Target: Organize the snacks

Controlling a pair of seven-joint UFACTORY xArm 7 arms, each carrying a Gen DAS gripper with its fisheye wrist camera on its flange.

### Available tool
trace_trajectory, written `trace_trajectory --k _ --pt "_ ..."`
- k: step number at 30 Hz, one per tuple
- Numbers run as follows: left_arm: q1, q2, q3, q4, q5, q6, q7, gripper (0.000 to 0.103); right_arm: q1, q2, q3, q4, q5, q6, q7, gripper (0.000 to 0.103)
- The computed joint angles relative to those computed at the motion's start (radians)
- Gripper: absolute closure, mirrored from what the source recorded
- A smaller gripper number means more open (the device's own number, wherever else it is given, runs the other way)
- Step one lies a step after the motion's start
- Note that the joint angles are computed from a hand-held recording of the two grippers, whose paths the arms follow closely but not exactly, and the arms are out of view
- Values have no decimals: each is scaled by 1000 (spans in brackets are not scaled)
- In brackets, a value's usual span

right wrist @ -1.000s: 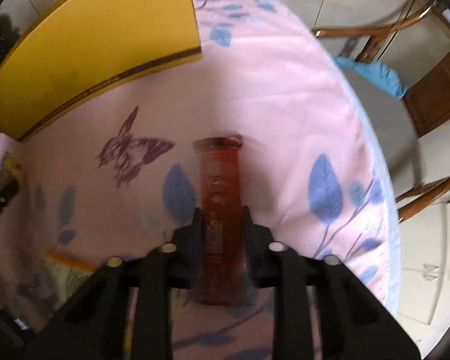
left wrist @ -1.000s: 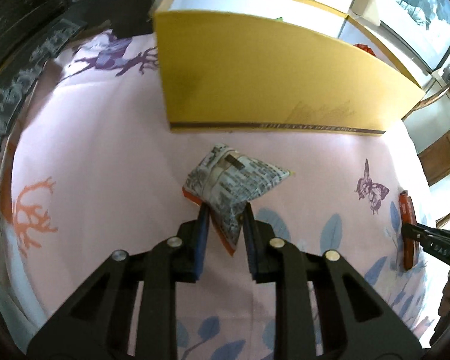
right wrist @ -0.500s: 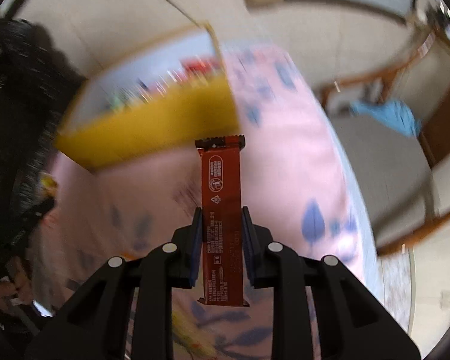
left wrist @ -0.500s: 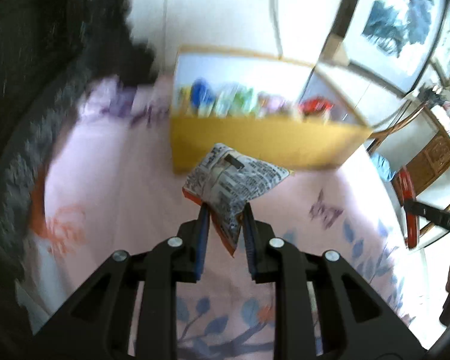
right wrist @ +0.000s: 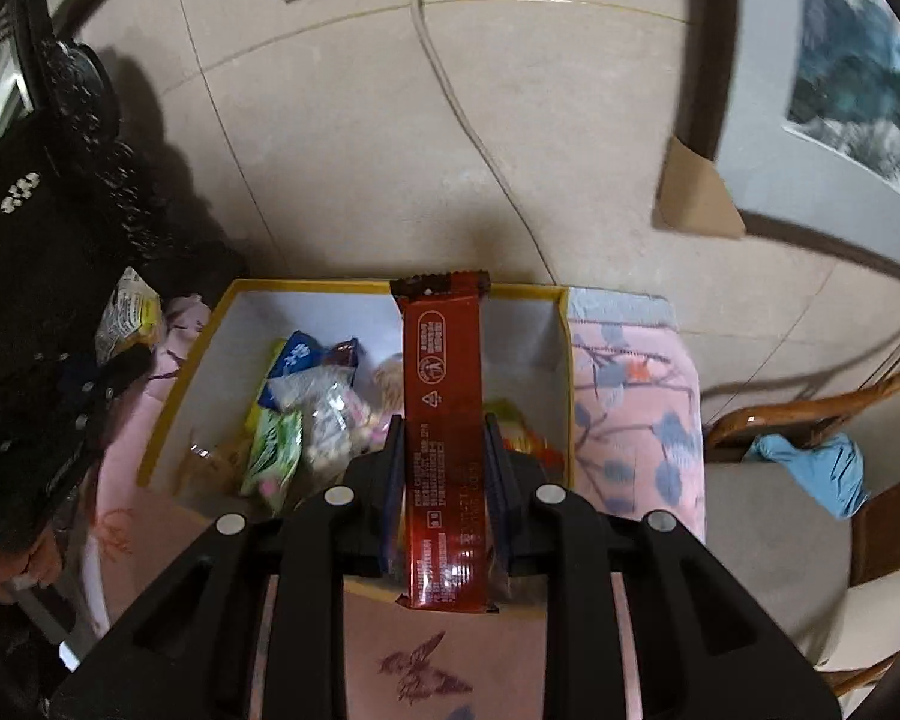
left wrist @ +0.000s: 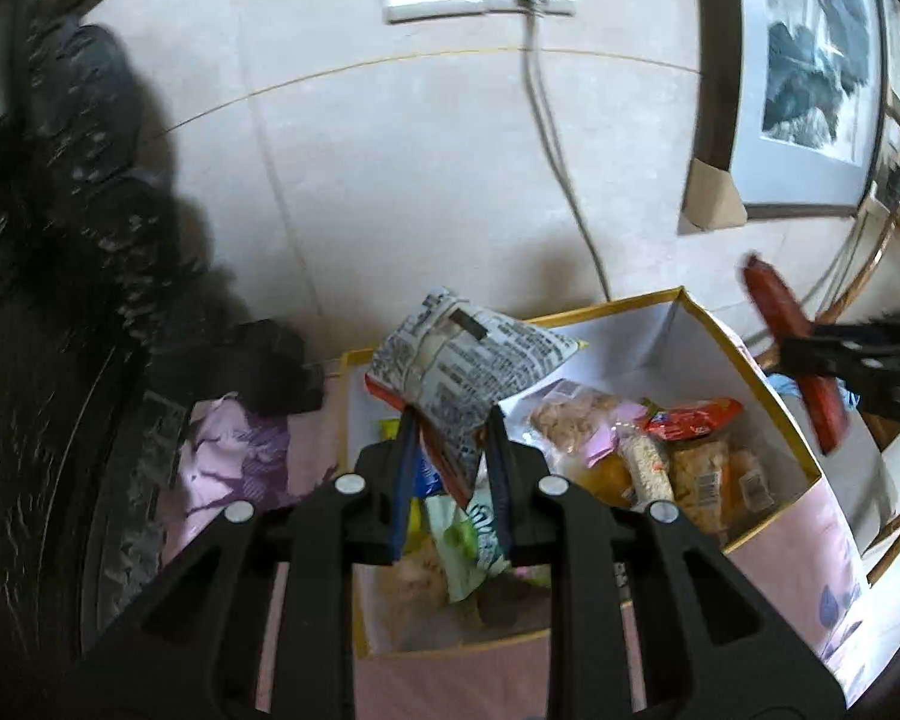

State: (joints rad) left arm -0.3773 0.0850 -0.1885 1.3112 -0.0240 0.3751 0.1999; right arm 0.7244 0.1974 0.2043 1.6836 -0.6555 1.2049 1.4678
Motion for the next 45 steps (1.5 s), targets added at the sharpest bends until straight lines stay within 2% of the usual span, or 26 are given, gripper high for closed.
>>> trace_trajectory --k 2,3,4,5,6,7,8,10,11,12,15,17,19,23,26,27,28,29,30,32,34,37,41,42,43,45 --pt "-15 18 4 5 56 -13 -31 82 -5 23 -2 24 5 -7 -23 78" --pt "-18 23 5 0 70 -22 -43 77 -1 54 -4 58 6 2 -46 74" --pt "-24 22 11 -9 60 -27 -39 47 -1 69 -8 71 16 7 -87 44" --pt "11 16 -25 -31 64 -35 -40 18 5 100 -11 106 31 53 -143 14" --pt "10 4 -20 -63 110 -60 -70 2 20 128 -30 135 31 78 -157 5" --pt "-27 -34 28 -133 198 -123 -113 2 34 124 -31 122 23 86 -141 1" --pt "-24 -61 33 -177 280 -145 -152 2 44 110 -31 91 22 63 -131 1" --pt "-7 -123 29 -249 409 -101 -235 2 63 72 -20 33 32 68 -117 1" --pt "-21 -168 46 -304 410 -74 -236 2 85 57 -8 12 33 104 -87 1" --pt "7 -213 21 -360 382 -55 -207 2 99 40 8 -18 43 111 -62 1" --pt "41 -357 -2 -531 383 -2 -190 2 148 -2 78 -126 69 47 -21 1" --pt "58 -432 -13 -613 366 41 -177 2 192 29 119 -142 93 10 8 1" --pt "55 -493 -2 -677 315 78 -152 2 223 101 156 -124 124 -83 -14 1" --pt "88 -602 -13 -768 247 155 -207 2 379 321 122 79 113 -5 -50 1" --pt "97 -671 -30 -819 218 176 -251 2 463 402 56 151 108 51 54 3" --pt "102 -693 -48 -833 223 183 -273 2 488 396 21 130 125 35 90 6" --pt "87 -718 -52 -849 212 184 -282 2 480 362 27 69 120 -24 167 22" --pt "56 -738 -41 -862 186 185 -274 2 492 341 14 39 117 -40 202 56" --pt "14 -750 -25 -870 149 192 -257 2 490 335 28 41 105 -24 209 76" --pt "-35 -742 -30 -868 107 201 -242 2 534 317 -4 48 128 50 240 76" --pt "-59 -725 -66 -868 98 200 -255 2 511 238 21 -69 137 7 353 76" --pt "-94 -666 -109 -857 99 198 -277 2 495 176 53 -154 149 39 471 76" --pt "-64 -594 -227 -864 228 126 -372 2 472 82 107 -265 187 86 630 76" --pt "-73 -566 -227 -864 246 114 -370 7 463 62 121 -289 194 88 659 76" --pt "-93 -553 -210 -871 246 100 -360 21 455 43 135 -313 199 87 686 76" --pt "-188 -554 -99 -893 138 60 -298 59 434 4 163 -357 213 92 715 76"
